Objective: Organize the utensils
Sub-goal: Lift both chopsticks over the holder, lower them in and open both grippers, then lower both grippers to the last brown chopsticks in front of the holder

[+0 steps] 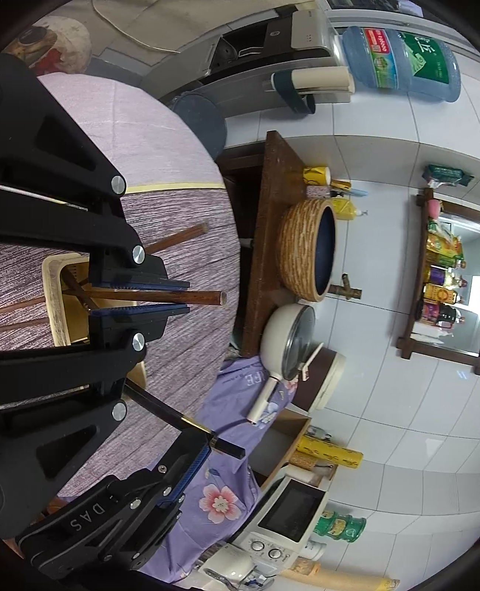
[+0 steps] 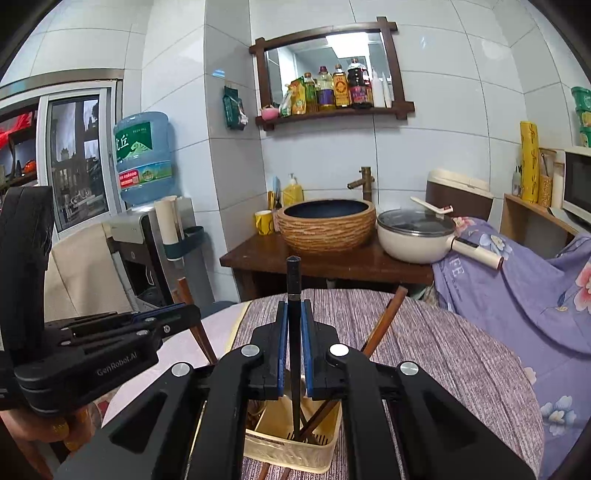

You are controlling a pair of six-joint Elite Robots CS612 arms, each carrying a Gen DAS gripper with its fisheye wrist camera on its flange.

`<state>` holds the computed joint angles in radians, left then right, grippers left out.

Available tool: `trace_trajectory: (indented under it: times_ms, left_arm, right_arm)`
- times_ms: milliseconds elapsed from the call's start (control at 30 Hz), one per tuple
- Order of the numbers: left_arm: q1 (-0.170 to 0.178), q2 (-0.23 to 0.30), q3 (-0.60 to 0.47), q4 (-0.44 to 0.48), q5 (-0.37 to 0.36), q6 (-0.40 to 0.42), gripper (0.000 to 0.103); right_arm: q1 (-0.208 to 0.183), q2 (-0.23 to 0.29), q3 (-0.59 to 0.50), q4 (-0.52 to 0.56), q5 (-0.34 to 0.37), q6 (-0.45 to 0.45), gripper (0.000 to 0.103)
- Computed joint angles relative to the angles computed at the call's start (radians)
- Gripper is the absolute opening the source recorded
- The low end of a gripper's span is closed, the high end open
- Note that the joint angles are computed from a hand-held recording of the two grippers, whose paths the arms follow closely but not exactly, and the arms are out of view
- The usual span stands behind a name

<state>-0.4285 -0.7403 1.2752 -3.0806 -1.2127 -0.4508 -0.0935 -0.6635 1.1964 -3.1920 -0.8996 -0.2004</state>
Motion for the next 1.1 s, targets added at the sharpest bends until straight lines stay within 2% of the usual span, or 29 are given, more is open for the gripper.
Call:
trace_trajectory:
  times_ms: [100,200,333,367,433,500,533,567,600,633,700,833,900,1000,1100]
  left_arm:
    - [0.002,0.011,-0.004,0.011,-0.018,0.0,0.007]
    - [0.0,0.019,-0.007,0.014,-0.019,-0.003,0.007]
    - [-0.003,0.02,0.001,-0.015,-0.021,-0.004,0.008]
    - [-0.005,0.019,0.003,-0.023,-0.017,0.003,0.008]
    - [-0.012,0.015,0.013,-0.05,-0.003,0.024,0.008]
    - [-0.02,0.007,0.029,-0.078,0.027,0.046,0.016]
    - [-0.024,0.002,0.042,-0.096,0.04,0.054,0.034]
    - [-0.027,-0.004,0.054,-0.114,0.046,0.053,0.064]
    - [-0.028,-0.009,0.068,-0.137,0.053,0.048,0.076]
    - [-0.031,-0.015,0.087,-0.169,0.07,0.036,0.08]
    - [-0.035,-0.029,0.118,-0.191,0.085,0.029,0.08]
    - [-0.045,-0.053,0.183,-0.244,0.106,0.006,0.085]
    - [-0.054,-0.059,0.215,-0.278,0.133,-0.002,0.093]
    - [-0.072,-0.064,0.251,-0.298,0.186,0.023,0.094]
    - [-0.088,-0.062,0.275,-0.277,0.253,0.037,0.095]
  right_arm:
    - [0.002,0.004,0.001,0.02,-0.007,-0.013,0.007]
    - [0.001,0.009,0.005,-0.008,-0.014,-0.009,0.007]
    - [-0.002,0.011,0.005,-0.016,-0.002,-0.002,0.009]
    - [-0.004,0.013,0.005,-0.027,0.007,0.006,0.011]
    - [-0.008,0.016,0.007,-0.063,0.015,0.016,0.028]
    - [-0.013,0.016,0.015,-0.117,0.011,0.032,0.036]
    - [-0.016,0.015,0.019,-0.138,0.014,0.04,0.037]
    - [-0.019,0.013,0.025,-0.154,0.018,0.045,0.037]
    - [-0.023,0.01,0.033,-0.177,0.021,0.05,0.041]
    - [-0.028,0.007,0.043,-0.2,0.02,0.054,0.046]
    - [-0.037,0.001,0.065,-0.245,0.017,0.062,0.049]
    - [-0.053,-0.02,0.119,-0.284,0.016,0.073,0.052]
    - [-0.061,-0.03,0.146,-0.284,0.029,0.074,0.053]
    - [-0.07,-0.043,0.185,-0.27,0.049,0.06,0.055]
    - [-0.074,-0.055,0.221,-0.247,0.055,0.035,0.057]
